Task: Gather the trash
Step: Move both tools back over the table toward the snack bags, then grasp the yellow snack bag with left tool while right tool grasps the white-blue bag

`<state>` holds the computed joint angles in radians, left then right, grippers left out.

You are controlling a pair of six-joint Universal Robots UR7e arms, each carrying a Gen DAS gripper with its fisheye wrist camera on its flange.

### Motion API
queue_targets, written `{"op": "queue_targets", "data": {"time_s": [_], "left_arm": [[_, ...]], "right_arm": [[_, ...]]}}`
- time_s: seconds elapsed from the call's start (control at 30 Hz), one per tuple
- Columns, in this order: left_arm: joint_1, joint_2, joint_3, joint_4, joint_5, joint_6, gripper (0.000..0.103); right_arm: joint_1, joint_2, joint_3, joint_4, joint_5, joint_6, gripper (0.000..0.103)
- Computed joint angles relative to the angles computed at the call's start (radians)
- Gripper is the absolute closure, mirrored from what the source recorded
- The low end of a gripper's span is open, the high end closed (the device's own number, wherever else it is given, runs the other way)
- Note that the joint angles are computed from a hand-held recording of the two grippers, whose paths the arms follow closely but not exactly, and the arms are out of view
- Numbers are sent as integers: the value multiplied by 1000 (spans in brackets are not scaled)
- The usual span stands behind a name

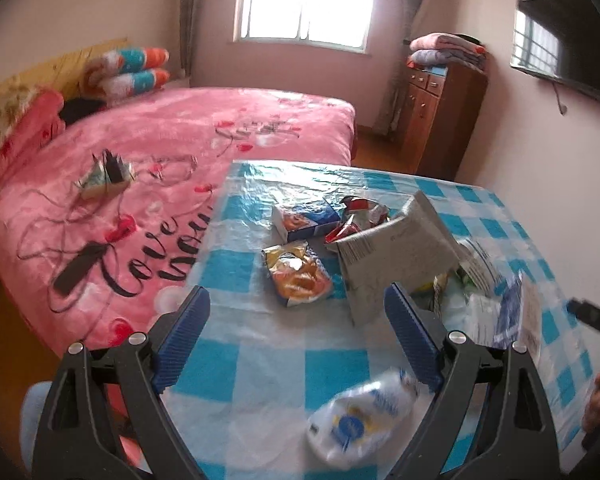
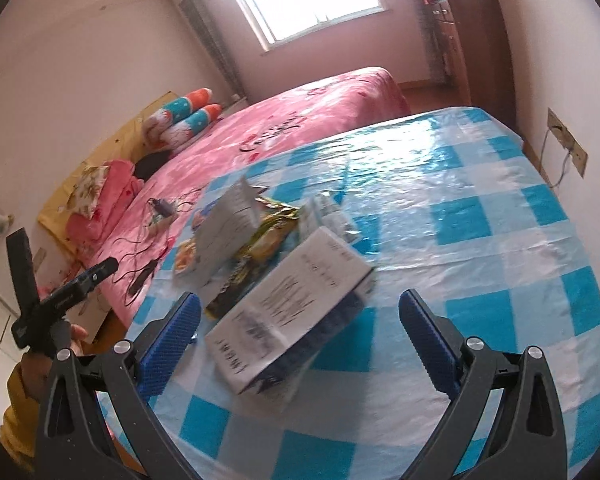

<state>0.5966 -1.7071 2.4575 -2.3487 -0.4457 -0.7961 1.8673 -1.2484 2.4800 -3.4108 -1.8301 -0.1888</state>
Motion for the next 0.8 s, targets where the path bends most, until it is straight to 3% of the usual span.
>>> {"op": "queue_targets", "data": {"time_s": [0.13,0.33,0.43,0.8], "left_arm": [[107,105,-48,-152,-55,85,13],[222,202,-112,-234,-114,134,19],[260,226,-134,-255,-132,144,24],[325,301,-187,-266,-164,185,25]], "right_arm": [[-31,-19,-23,48,4,8,5],[-68,-15,-94,134,8,25,5],[-70,1,-142,187,10,19,5],[-62,113,-301,365,28,-39,7]]}}
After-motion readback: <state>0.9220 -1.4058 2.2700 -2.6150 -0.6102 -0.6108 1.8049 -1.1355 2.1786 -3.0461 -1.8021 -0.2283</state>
